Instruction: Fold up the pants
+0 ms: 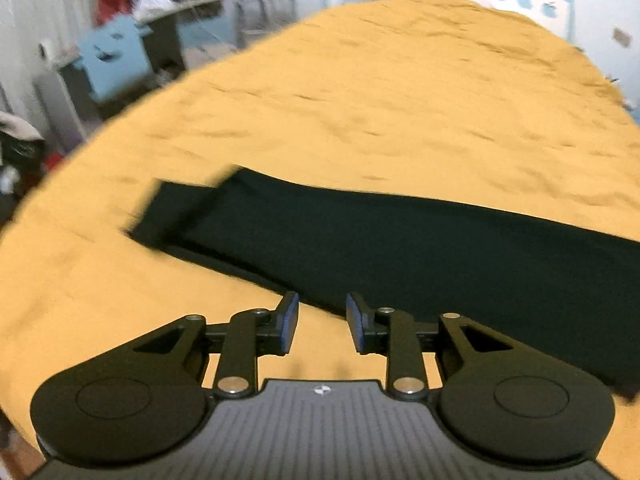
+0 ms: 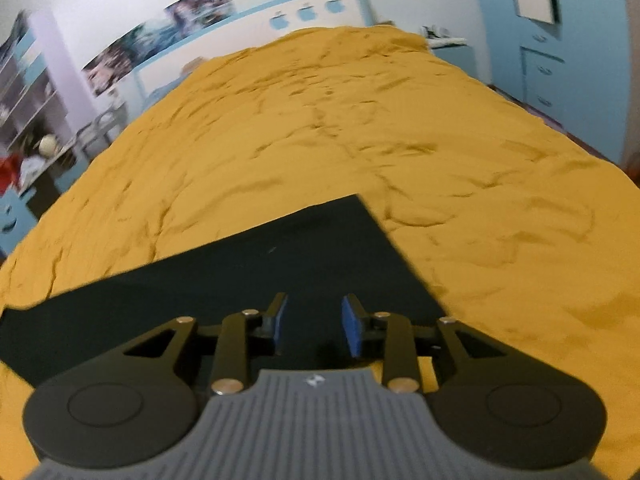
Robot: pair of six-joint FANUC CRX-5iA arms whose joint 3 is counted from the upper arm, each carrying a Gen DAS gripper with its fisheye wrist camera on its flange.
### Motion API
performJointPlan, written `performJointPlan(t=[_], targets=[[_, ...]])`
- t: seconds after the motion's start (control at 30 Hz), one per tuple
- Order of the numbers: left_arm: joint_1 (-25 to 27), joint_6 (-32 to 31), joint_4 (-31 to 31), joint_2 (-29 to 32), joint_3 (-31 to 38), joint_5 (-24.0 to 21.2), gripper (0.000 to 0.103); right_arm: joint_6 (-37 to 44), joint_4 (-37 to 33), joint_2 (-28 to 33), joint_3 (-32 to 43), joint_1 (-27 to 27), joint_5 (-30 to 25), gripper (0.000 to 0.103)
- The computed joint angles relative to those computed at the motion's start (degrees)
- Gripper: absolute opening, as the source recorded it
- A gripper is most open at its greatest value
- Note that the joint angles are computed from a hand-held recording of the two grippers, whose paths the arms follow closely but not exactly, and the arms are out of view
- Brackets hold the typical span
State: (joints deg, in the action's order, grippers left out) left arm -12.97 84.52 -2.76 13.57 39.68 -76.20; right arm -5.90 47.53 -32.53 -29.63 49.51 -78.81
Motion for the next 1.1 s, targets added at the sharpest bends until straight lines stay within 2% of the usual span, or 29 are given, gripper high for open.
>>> performJointPlan(t=[0.07, 0.17, 0.27, 0.3, 0.37, 0.5, 0.63, 0.67, 0.7, 0.73, 0.8, 0.93, 1.1], targets=[[1.74, -2.88, -2.07, 1.68, 2.16, -0.41, 0.037, 2.33, -1.10, 1.65, 0.65, -1.23, 1.99, 0.039], [3.25, -6.68, -5.46, 4.51, 5.19, 0.05, 0.043, 5.22, -3.42, 4.56, 2.63, -3.36, 4.05, 0.039], [3.45, -6.98, -7.54, 8.30, 8.61, 0.08, 0.048, 7.48, -4.69, 7.33, 4.50, -4.82, 5.07, 0.039], [3.14, -6.62, -8.01, 7.88, 7.78, 0.20, 0.048, 8.15, -4.82, 8.26, 5.05, -5.34, 5.34, 0.039], [3.35, -8.42, -8.28, 9.34, 8.68, 1.36, 0.052, 9.31, -5.05, 9.74, 5.99, -6.07, 5.72, 0.039], [4.87, -11.99, -6.76, 8.61, 4.85, 5.95, 0.060, 11.03, -6.34, 12.13, 7.74, -6.02, 4.31, 0.039], [6.53, -15.19, -3.84, 10.07, 4.99, 6.75, 0.059, 12.17, -6.46, 13.85, 8.61, -5.57, 2.44, 0.040], [6.93, -15.85, -3.13, 10.26, 4.72, 7.27, 0.058, 12.43, -6.58, 14.21, 8.80, -5.63, 2.23, 0.040], [7.46, -16.33, -2.06, 10.85, 4.88, 7.37, 0.047, 12.69, -6.60, 14.55, 8.97, -5.69, 2.03, 0.040], [7.81, -16.29, -1.32, 11.13, 5.12, 6.89, 0.024, 12.94, -6.51, 14.84, 9.07, -5.72, 1.86, 0.040], [9.03, -15.61, 1.51, 12.82, 7.14, 4.29, 0.002, 13.59, -6.59, 15.22, 9.24, -5.63, 1.55, 0.040], [10.43, -15.37, 3.86, 12.90, 7.43, 7.25, 0.001, 14.87, -6.39, 15.73, 9.43, -5.51, 0.93, 0.040], [10.54, -13.15, 1.37, 19.60, 19.83, 4.55, 0.001, 15.38, -6.41, 16.60, 10.08, -5.55, 0.04, 0.040]])
